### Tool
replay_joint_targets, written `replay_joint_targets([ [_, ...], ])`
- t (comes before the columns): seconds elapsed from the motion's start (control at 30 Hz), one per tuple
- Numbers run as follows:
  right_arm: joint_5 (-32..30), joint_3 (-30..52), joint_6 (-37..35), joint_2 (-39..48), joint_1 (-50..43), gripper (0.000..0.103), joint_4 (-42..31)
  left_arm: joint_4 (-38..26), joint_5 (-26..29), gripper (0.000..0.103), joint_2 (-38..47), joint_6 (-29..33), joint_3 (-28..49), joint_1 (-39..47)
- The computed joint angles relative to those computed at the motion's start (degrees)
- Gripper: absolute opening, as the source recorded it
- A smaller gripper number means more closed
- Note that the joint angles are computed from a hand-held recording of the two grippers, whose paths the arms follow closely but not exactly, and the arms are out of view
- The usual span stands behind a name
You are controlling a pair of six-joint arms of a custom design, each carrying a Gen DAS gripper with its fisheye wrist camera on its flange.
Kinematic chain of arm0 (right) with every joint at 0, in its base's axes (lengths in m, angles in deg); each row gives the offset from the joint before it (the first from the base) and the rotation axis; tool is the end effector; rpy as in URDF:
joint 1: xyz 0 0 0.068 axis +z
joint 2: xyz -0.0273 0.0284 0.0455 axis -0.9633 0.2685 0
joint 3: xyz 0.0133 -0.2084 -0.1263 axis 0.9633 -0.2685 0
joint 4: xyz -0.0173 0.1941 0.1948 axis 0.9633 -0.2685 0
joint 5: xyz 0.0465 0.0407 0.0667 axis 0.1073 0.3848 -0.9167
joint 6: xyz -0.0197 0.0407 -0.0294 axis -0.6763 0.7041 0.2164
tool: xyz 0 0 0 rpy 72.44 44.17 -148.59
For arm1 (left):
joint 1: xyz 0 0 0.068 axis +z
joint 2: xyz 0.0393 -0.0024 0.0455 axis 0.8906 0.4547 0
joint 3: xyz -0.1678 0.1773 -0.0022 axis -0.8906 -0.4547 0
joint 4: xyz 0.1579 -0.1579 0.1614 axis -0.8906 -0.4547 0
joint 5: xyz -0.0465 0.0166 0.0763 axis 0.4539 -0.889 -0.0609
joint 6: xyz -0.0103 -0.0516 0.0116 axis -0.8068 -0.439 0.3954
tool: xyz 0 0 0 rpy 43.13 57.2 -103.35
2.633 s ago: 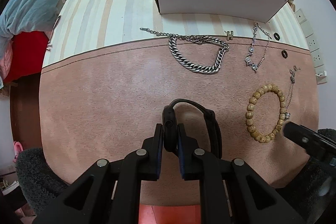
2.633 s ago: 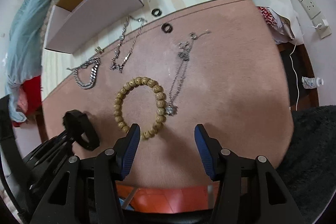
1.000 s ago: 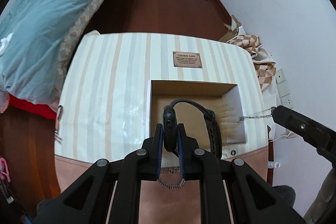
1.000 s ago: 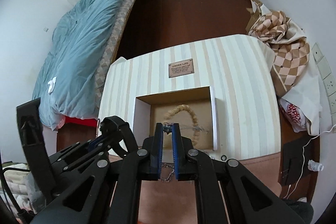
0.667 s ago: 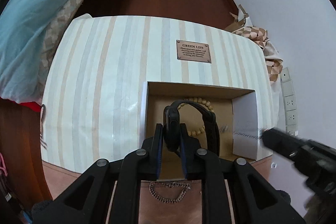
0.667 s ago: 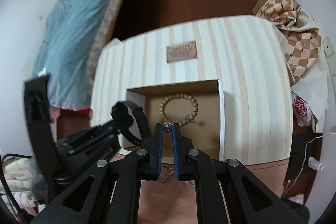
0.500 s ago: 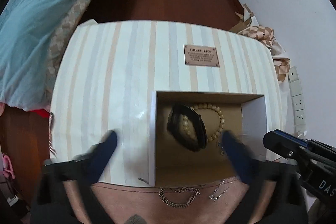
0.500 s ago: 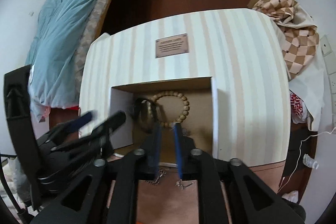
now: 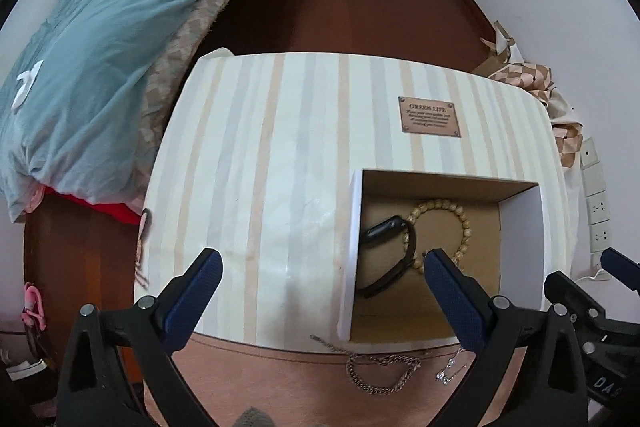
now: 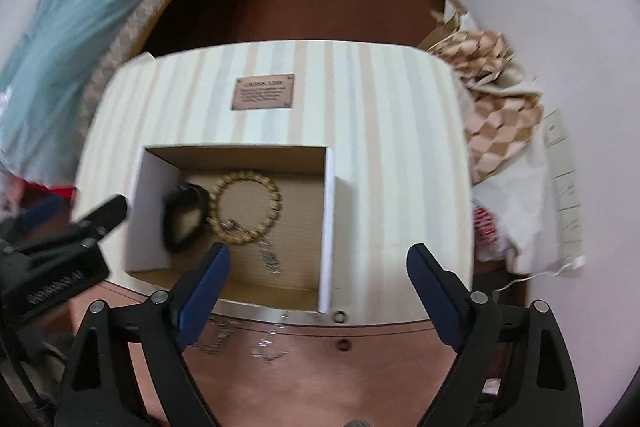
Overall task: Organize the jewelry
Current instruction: 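Open both tools to drop the band and bracelet inside the box, then move both tools back toward the silver jewelry on the cloth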
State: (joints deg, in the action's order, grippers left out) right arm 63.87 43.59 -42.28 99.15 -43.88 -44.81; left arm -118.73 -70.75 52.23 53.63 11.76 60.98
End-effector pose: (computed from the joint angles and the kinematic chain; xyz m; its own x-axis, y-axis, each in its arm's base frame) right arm 0.1876 0.1059 0.1815 -0.9587 -0.1282 -0.2539 -0.1277 0.9916 -0.0182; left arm 0.1737 -0.0034 0.1777 -0.9450 -0.1200 -0.3044 -0.1328 0.9909 0.0218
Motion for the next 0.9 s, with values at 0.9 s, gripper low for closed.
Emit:
replay_joint_targets([
  [0.9,13.52,2.36,24.54,-25.95,25.12,0.094,-23.84,-32.23,-15.91,0.103,-32.12,-17.39,9.34,-21.86],
])
